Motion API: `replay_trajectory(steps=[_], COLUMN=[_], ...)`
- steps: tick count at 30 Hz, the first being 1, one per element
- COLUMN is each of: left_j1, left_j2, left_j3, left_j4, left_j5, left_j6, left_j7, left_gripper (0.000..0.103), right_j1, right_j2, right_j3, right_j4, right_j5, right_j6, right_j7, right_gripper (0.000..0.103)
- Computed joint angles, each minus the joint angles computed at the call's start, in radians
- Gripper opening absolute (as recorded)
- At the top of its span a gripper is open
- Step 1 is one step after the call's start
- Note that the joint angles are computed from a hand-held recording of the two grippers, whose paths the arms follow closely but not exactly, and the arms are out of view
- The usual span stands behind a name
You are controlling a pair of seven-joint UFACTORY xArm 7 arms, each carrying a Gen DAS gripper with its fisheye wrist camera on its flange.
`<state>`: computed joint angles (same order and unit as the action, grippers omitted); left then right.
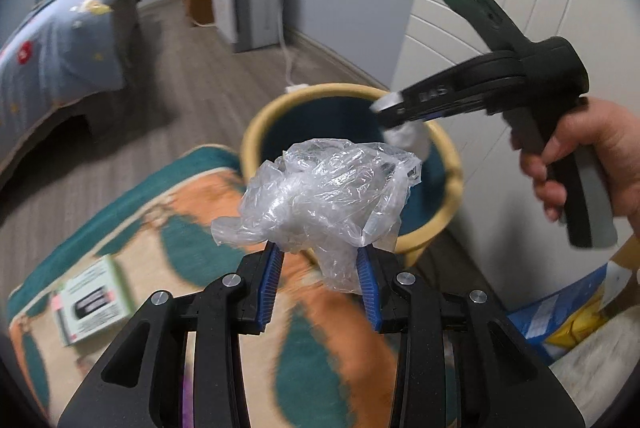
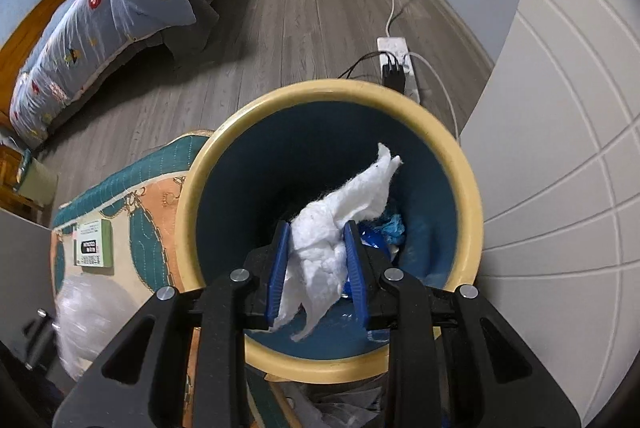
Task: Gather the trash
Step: 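Carry the tissue and plastic bag over the bucket with both tools, then open both tools to drop the tissue and plastic bag into the bucket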
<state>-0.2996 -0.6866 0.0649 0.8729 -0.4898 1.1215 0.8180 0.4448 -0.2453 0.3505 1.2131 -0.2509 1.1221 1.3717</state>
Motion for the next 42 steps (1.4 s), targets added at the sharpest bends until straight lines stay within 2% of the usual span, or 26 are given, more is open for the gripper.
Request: replay_trajectory(steps=[5,8,11,14,18,20,21,22,24,26,28,34,39,42], left_j1=[-0.024,-0.033,-0.042,-0.049,-0.057,-0.057,-0.053,-0.049,-0.048,-0.046,-0.044,-0.029,-0.018,0.005], left_j2=[0.054,0.086,0.115,0.156,0.156,0.149,0.148,0.148,0.139,0.134,0.124,0.092,0.053,0.041], left_j3=[-0.050,-0.087,-0.110,-0.114,-0.098,-0.091,-0.091,-0.096,-0.090,-0.085,-0.080,-0.075,-0.041,-0.019], left_j4=[0.018,0.019,0.018,0.032,0.012,-0.002,-0.007,-0.012,-0.025,-0.034,-0.048,-0.074,-0.085,-0.068], left_j5=[-0.005,0.017,0.036,0.042,0.036,0.034,0.040,0.048,0.055,0.062,0.067,0.100,0.111,0.123], left_j6=[-0.001,-0.053,-0.113,-0.140,-0.178,-0.197,-0.203,-0.217,-0.228,-0.237,-0.245,-0.257,-0.246,-0.224], left_j7=[-0.033,-0.041,-0.058,-0.084,-0.077,-0.073,-0.076,-0.083,-0.084,-0.083,-0.084,-0.089,-0.078,-0.076], left_gripper=[0.037,0.037,0.042,0.051,0.077,0.082,0.086,0.090,0.091,0.091,0.093,0.096,0.096,0.096], right_j1=[-0.016,-0.029,-0.039,-0.045,-0.051,-0.054,-0.057,-0.060,-0.068,-0.076,-0.082,-0.071,-0.050,-0.032], right_j2=[-0.068,-0.080,-0.086,-0.092,-0.085,-0.081,-0.079,-0.081,-0.087,-0.091,-0.088,-0.059,-0.020,0.013], right_j3=[-0.013,-0.006,-0.001,0.001,0.008,0.010,0.015,0.018,0.030,0.040,0.053,0.058,0.057,0.051], right_j4=[-0.088,-0.104,-0.111,-0.119,-0.113,-0.113,-0.111,-0.109,-0.104,-0.095,-0.079,-0.042,0.006,0.046], right_j5=[0.039,0.046,0.043,0.043,0.031,0.021,0.008,-0.005,-0.046,-0.086,-0.121,-0.150,-0.167,-0.171], right_j6=[-0.050,-0.057,-0.065,-0.082,-0.077,-0.085,-0.085,-0.085,-0.093,-0.098,-0.089,-0.063,-0.020,-0.001], right_j7=[0.055,0.069,0.077,0.084,0.082,0.087,0.095,0.102,0.125,0.136,0.148,0.146,0.130,0.112], right_gripper=[0.027,0.027,0.027,0.027,0.029,0.031,0.038,0.051,0.061,0.064,0.078,0.087,0.097,0.097])
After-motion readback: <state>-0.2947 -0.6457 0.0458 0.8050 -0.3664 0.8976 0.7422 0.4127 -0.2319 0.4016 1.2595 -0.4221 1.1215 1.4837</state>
